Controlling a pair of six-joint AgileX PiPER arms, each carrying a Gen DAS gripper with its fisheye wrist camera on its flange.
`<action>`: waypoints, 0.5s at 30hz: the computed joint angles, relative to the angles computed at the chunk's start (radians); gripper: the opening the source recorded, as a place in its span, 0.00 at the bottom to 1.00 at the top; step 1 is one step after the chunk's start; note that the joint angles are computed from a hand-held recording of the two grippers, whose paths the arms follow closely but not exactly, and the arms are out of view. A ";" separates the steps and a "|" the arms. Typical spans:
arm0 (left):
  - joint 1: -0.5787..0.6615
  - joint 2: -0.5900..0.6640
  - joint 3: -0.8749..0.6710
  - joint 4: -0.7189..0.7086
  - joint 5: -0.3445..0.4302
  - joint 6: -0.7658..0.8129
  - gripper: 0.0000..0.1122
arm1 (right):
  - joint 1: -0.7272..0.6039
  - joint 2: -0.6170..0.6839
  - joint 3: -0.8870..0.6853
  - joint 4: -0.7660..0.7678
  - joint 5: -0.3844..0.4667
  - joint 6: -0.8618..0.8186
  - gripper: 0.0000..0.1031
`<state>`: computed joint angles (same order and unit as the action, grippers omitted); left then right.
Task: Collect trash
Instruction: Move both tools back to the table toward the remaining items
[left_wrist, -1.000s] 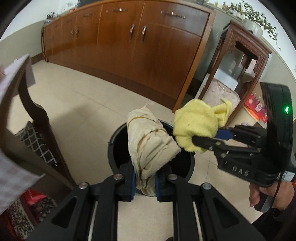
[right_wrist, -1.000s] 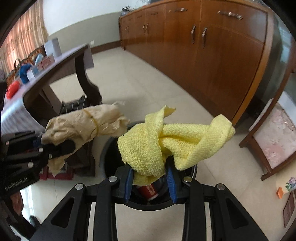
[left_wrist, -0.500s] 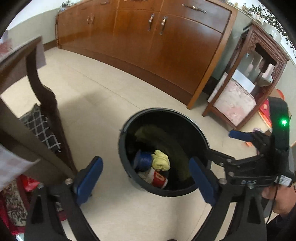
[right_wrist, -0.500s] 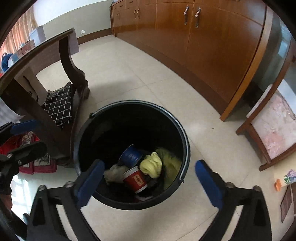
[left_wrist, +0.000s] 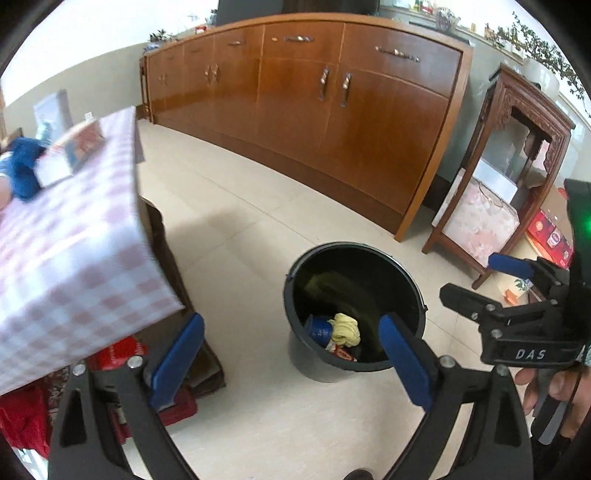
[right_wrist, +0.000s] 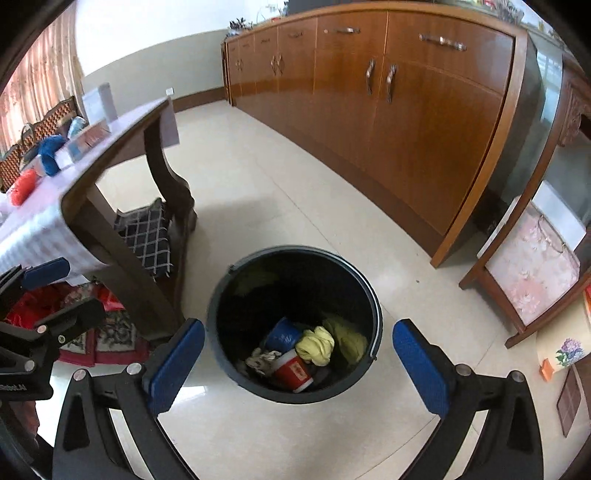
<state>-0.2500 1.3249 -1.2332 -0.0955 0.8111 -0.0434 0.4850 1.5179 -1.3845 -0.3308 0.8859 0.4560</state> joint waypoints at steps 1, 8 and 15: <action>0.009 -0.012 -0.002 -0.001 0.009 0.004 0.86 | 0.015 -0.008 -0.007 -0.009 0.006 0.015 1.00; 0.059 -0.094 -0.016 0.030 0.045 -0.003 0.86 | 0.130 -0.013 -0.111 -0.074 0.074 0.096 1.00; 0.153 -0.182 -0.011 0.018 0.070 0.024 0.86 | 0.257 0.019 -0.240 -0.144 0.137 0.158 1.00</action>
<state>-0.0968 1.1425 -1.2437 -0.0777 0.8809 -0.0192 0.7422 1.5369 -1.6243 -0.4753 1.0226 0.6142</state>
